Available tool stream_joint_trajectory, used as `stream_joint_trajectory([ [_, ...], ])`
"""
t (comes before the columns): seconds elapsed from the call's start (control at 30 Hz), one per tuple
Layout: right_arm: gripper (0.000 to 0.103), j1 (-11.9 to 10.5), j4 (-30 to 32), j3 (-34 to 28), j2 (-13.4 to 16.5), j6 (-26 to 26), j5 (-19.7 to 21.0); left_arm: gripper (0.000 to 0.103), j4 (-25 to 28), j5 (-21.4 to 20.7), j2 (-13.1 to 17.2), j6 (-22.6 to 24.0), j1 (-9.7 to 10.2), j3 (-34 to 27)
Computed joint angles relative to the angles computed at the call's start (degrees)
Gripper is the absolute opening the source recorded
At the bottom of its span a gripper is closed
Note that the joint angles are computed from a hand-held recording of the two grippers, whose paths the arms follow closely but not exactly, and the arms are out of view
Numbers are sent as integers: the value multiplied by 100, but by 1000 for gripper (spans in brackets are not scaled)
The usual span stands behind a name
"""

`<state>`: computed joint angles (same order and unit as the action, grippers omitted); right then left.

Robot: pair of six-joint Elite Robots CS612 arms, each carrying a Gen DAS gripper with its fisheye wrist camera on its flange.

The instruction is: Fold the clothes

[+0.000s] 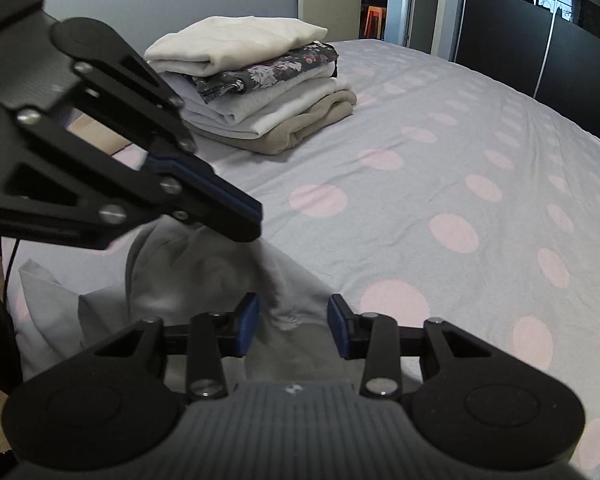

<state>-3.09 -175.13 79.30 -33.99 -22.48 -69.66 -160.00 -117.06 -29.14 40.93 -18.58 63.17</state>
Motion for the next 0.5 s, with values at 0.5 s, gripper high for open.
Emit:
stream_joint_trajectory([
  [0.5, 8, 38, -312, 879, -524, -1295, -577, 21, 633, -257, -231, 1591, 11, 304],
])
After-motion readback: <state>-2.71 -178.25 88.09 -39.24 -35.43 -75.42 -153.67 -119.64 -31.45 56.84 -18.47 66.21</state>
